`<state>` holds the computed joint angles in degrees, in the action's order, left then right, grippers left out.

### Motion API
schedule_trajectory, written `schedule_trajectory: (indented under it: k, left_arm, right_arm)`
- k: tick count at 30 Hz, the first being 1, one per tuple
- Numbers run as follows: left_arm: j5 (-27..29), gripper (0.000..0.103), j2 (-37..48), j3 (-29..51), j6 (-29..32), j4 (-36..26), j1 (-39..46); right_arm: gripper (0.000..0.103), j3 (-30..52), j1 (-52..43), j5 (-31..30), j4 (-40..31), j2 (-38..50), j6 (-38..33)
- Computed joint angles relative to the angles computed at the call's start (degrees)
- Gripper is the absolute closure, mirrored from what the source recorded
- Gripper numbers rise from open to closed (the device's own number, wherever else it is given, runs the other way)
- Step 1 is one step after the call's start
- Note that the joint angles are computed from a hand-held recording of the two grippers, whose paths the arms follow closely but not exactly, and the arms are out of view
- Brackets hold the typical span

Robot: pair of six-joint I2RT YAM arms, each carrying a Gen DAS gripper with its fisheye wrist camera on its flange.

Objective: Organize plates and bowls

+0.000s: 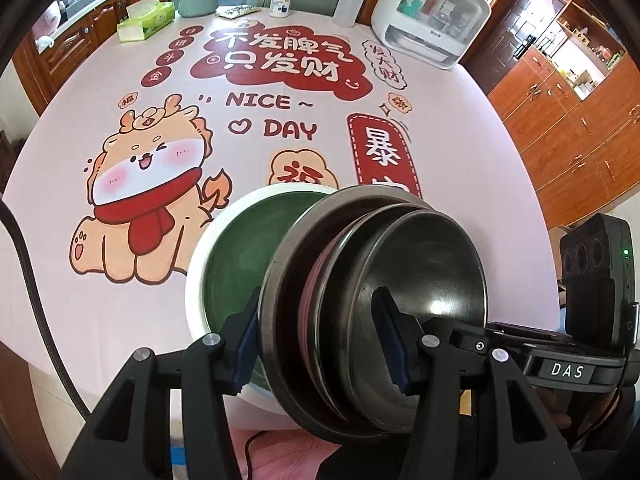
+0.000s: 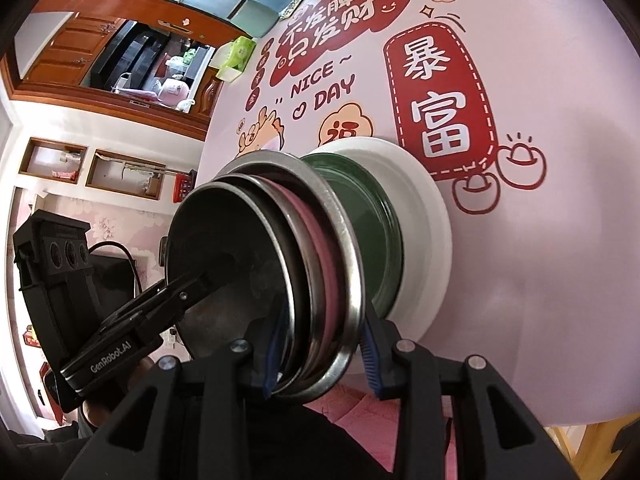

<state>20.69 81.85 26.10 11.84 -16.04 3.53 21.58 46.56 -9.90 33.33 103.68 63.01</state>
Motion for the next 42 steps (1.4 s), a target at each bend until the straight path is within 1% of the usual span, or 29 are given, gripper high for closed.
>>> schedule_trajectory:
  k: [5, 9, 15, 20, 27, 32, 37, 39, 42]
  left_arm:
    - [0.06, 0.052, 6.42, 3.38, 2.09, 0.48, 0.3]
    - [0.22, 0.052, 11.78, 6.13, 3.43, 0.63, 0.77]
    - [1.03, 0.052, 17.16, 9.01, 5.28, 0.38, 0.79]
    - [2.67, 0.052, 21.46, 11.2, 7.68, -0.51, 2.6]
    - [3.12, 0.053, 26.15, 14.47, 12.46, -3.76, 5.4]
    - [4.23, 0.053, 25.23, 15.51, 17.45, -5.75, 6.35]
    - [4.93, 0.053, 23.83, 16.18, 22.31, -7.69, 7.73]
    - [6.85, 0.053, 23.19, 16.76, 24.49, -9.06, 9.08]
    - [9.27, 0.052, 21.6, 16.98, 27.48, -10.26, 10.92]
  right_arm:
    - [0.069, 2.89, -0.95, -1.13, -0.92, 3.38, 1.62]
    - [0.069, 5.31, -1.06, -1.54, -3.27, 5.3, 2.55]
    - [0.069, 6.5, -1.11, -1.41, -3.82, 7.4, 5.23]
    - [0.069, 7.7, -0.38, 0.46, -4.33, 8.46, 7.32]
    - [0.069, 9.71, 1.86, 5.85, -5.96, 8.83, 10.77]
    - [0.067, 10.06, 4.27, 11.18, -7.53, 8.1, 14.83]
    - [0.066, 9.39, 7.46, 18.89, -9.02, 6.06, 19.6]
    - [0.061, 9.49, 8.71, 21.55, -10.73, 5.05, 21.2]
    - [0.06, 9.21, 11.4, 26.85, -13.08, 2.99, 24.33]
